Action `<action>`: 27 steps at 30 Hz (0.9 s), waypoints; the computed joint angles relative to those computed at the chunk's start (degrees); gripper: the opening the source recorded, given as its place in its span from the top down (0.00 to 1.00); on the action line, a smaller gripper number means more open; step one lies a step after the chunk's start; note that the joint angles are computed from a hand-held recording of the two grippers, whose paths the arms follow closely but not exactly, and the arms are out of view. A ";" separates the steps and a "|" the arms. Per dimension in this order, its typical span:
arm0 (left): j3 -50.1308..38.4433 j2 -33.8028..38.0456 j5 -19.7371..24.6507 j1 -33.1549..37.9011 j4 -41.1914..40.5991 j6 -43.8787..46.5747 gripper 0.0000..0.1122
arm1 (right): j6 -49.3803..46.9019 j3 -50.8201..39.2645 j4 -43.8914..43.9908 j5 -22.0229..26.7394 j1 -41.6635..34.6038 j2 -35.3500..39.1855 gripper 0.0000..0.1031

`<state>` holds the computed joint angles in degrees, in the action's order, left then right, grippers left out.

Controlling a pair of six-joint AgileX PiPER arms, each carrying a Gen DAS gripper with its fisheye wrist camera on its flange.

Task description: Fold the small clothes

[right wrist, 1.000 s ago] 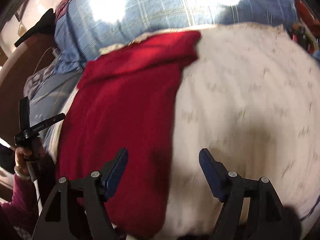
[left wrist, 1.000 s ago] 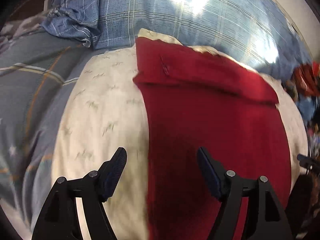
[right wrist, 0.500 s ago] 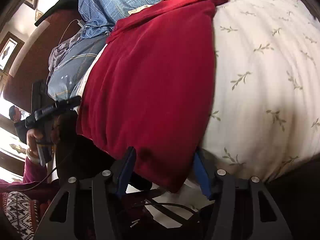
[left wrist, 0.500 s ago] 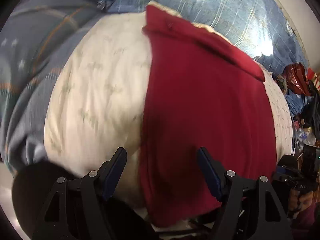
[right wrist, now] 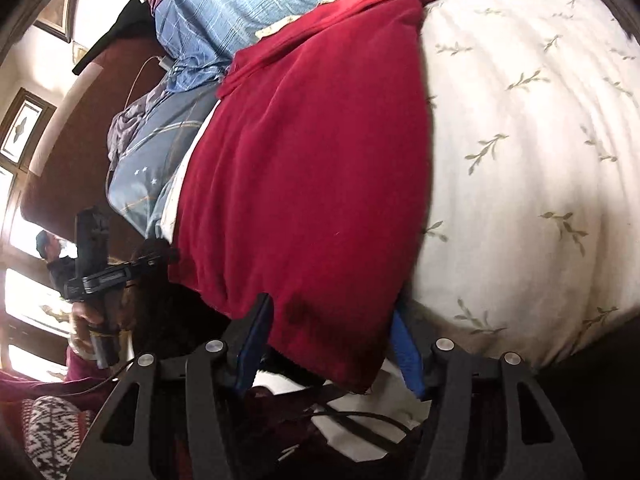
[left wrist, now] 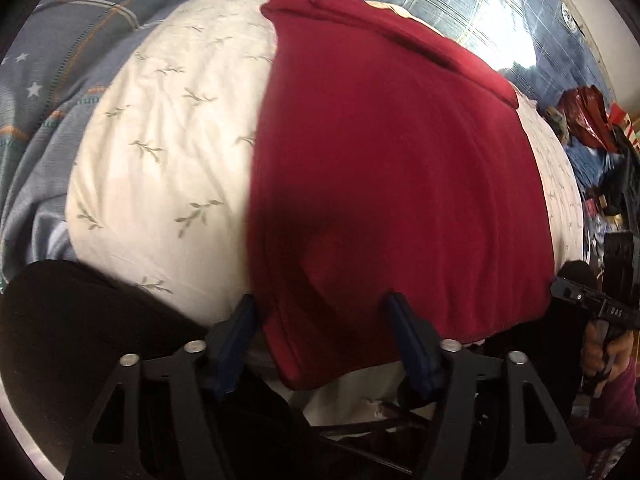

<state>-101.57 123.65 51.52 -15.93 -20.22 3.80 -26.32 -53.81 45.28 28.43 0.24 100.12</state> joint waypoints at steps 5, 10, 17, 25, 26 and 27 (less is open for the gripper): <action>-1.58 1.35 0.51 0.72 -1.17 0.42 0.51 | -1.33 -1.03 0.54 2.94 -0.56 1.06 0.46; -2.21 2.40 0.10 0.69 -1.11 -0.13 0.50 | -3.00 -0.95 2.68 3.70 -1.18 1.71 0.46; -0.97 1.44 -0.80 -0.26 0.10 -2.35 0.53 | -2.55 -0.98 1.89 4.93 -0.42 -0.15 0.84; -0.18 0.98 -1.68 -0.79 1.03 -3.30 0.54 | -2.32 -1.77 3.81 3.01 0.23 4.41 0.69; -0.07 0.92 -1.74 -0.66 0.81 -3.08 0.54 | -4.36 -1.30 5.81 2.66 0.27 4.22 0.66; 0.17 0.82 -1.95 -0.66 0.76 -3.03 0.54 | -4.40 -1.04 5.82 1.78 0.96 3.97 0.66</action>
